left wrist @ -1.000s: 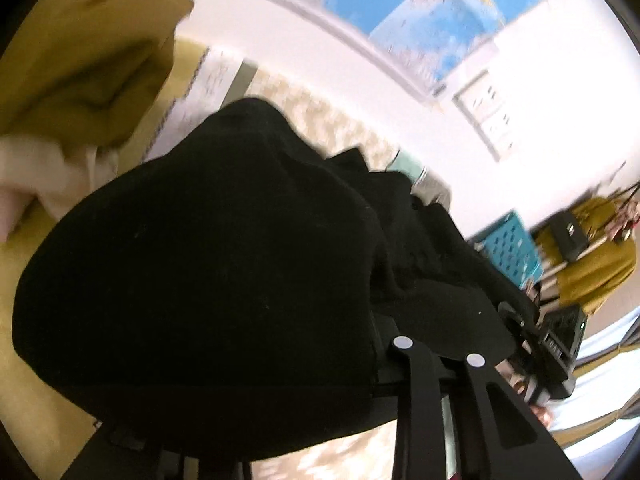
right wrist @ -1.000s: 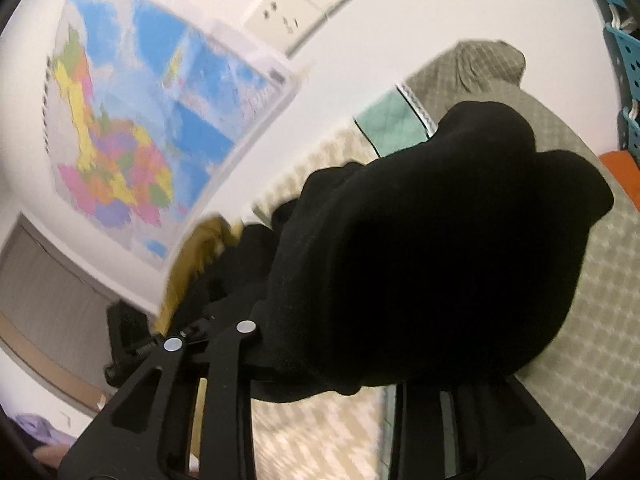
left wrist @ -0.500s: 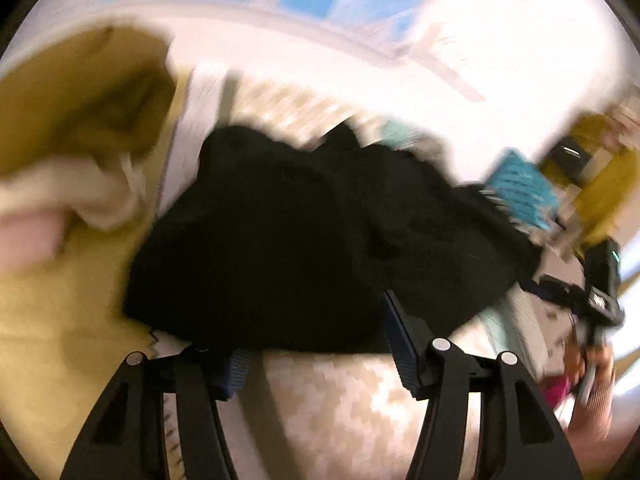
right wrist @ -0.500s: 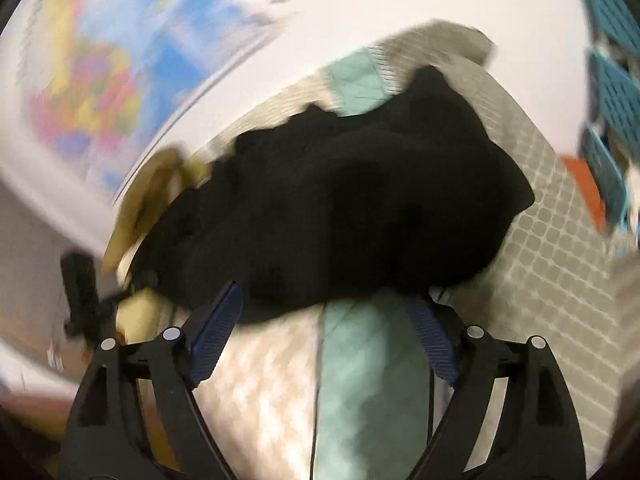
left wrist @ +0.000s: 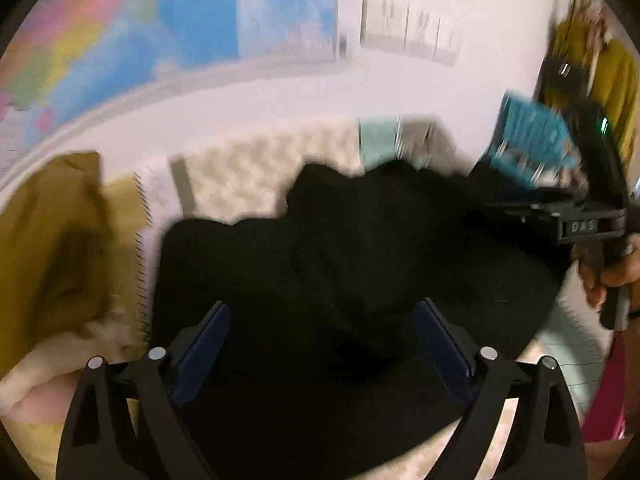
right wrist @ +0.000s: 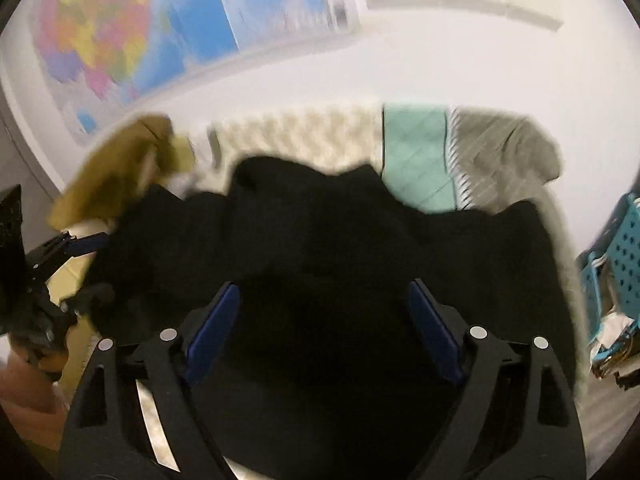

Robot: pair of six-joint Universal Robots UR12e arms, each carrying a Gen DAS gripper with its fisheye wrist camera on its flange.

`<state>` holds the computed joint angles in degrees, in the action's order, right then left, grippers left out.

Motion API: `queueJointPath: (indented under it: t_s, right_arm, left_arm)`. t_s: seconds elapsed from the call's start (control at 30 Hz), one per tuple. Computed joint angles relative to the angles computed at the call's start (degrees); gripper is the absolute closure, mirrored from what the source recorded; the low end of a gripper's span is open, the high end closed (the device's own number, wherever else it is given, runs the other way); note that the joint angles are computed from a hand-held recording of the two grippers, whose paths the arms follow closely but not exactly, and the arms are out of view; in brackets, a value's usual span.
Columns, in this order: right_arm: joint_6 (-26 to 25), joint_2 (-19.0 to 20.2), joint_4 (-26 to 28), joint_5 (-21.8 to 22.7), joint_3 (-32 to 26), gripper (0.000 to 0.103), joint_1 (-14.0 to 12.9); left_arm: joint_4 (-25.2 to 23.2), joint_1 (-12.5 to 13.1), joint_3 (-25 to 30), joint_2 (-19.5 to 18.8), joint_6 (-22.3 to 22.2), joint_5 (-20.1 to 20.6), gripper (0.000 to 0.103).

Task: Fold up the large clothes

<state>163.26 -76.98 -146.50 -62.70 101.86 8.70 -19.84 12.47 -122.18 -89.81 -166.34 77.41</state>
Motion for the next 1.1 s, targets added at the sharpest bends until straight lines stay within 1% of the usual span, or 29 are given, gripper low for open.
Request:
queueJointPath:
  t_s: [0.03,0.07,0.1,0.13,0.2,0.23,0.27,0.3,0.37,0.43,0.5,0.53,0.57,0.6,0.63,0.67,0.7,0.77,0.8,0.83,0.87,0.9,0.93,0.97,1.0,1.03,1.07,1.1]
  right_arm:
    - [-0.06,0.8,0.22,-1.51,-0.61,0.023,0.57]
    - [-0.55,1.14,0.38,-2.53,-0.84,0.034,1.0]
    - [-1.97,1.59,-0.54,-5.34,-1.03,0.052,1.73]
    - [-2.33,1.79,-1.2,-6.32,-1.08,0.061,1.86]
    - [-3.01,1.82,-0.06,-3.94,-1.19,0.083,1.3]
    - [-2.39,1.78,-0.64,-2.99,-1.29,0.085,1.02]
    - [-1.61,1.62,-1.47,-1.49,-1.23,0.09,0.6]
    - [-0.31,1.22,-2.73,-0.22,-1.02,0.092,0.28]
    - [3.79,0.58,-8.99,2.61,-0.3,0.093,-0.67]
    - [7.99,1.09,-14.91,3.03,-0.48,0.093,-0.74]
    - [8.32,2.28,-14.59,0.94,-1.59,0.093,0.02]
    - [8.24,3.3,-12.31,-0.44,-2.52,0.093,0.46]
    - [7.54,4.03,-8.84,-1.29,-3.46,0.09,0.71]
    - [7.22,4.75,-5.14,-2.3,-4.46,0.079,1.01]
    - [7.93,5.27,-3.69,-3.79,-4.58,0.073,1.2]
    - [7.67,5.14,-3.29,-3.58,-4.26,0.064,1.0]
    - [7.5,4.66,-3.06,-2.36,-3.71,0.055,0.51]
    - [7.89,3.1,-5.0,0.62,-1.96,0.048,-0.88]
    - [8.11,1.75,-7.21,2.1,-0.47,0.046,-2.01]
    - [8.23,0.78,-8.34,3.06,0.54,0.046,-2.86]
    - [8.35,-0.36,-9.41,4.56,1.76,0.046,-3.96]
    - [8.56,-1.39,-10.32,5.64,2.89,0.046,-4.94]
    - [8.12,-2.28,-10.33,5.55,3.89,0.047,-5.79]
    - [7.32,-2.77,-9.57,3.13,4.45,0.048,-6.1]
    - [7.29,-2.7,-8.89,1.38,4.61,0.054,-6.32]
    - [7.85,-2.06,-7.04,-0.34,4.46,0.058,-6.68]
    - [9.01,-1.26,-5.42,-1.38,4.26,0.072,-7.15]
    - [10.88,-0.54,-4.39,-1.03,4.2,0.081,-7.82]
  left_arm:
    - [-1.21,-1.03,1.09,-1.39,-0.16,3.32,0.021]
    - [-2.01,-1.6,1.68,-2.19,-0.42,4.56,0.028]
    - [-2.95,-1.63,2.4,-3.02,-0.45,4.29,0.037]
    - [-2.7,-1.37,2.73,-3.68,-0.95,3.57,0.046]
    - [-3.3,-1.36,3.8,-4.73,-2.01,2.73,0.072]
    - [-3.99,-1.47,4.5,-5.14,-2.42,2.07,0.077]
    - [-4.44,-1.4,4.9,-5.28,-2.51,1.24,0.082]
    - [-3.77,-1.47,5.3,-5.38,-3.12,0.99,0.085]
    - [-1.16,-1.74,5.28,-4.87,-3.95,0.86,0.086]
    - [4.09,-1.83,5.81,-5.41,-6.3,1.66,0.087]
    - [6.04,-2.07,6.29,-5.8,-6.99,2.75,0.087]
    - [5.66,-2.06,6.66,-6.31,-6.72,2.58,0.087]
    - [4.2,-1.98,7.02,-6.73,-6.68,2.42,0.087]
    - [2.03,-1.91,7.42,-7.35,-6.54,2.46,0.086]
    - [1.49,-1.94,7.32,-7.73,-6.09,2.92,0.085]
    - [1.81,-1.94,6.97,-8.23,-5.86,3.65,0.08]
    - [2.71,-1.61,6.28,-8.45,-5.8,3.25,0.074]
    - [2.74,-0.8,5.4,-8.32,-5.69,1.64,0.07]
    - [3.16,-0.32,4.93,-8.1,-5.81,0.62,0.07]
    - [4.15,0.05,4.31,-7.88,-5.86,-0.3,0.07]
    - [5.43,0.54,3.72,-7.6,-5.89,-1.39,0.067]
    - [5.89,0.7,3.53,-7.51,-6.13,-1.42,0.063]
    - [6.13,0.83,3.47,-7.58,-6.42,-1.48,0.062]
    - [6.26,1.05,3.39,-7.69,-6.57,-2.04,0.062]
    - [6.49,1.14,3.36,-7.87,-6.74,-2.05,0.059]
    - [6.61,1.17,3.4,-8.05,-7.0,-1.78,0.057]
    - [6.4,1.13,3.5,-8.07,-7.34,-1.68,0.056]
    - [6.6,1.07,3.31,-7.8,-7.65,-1.32,0.056]
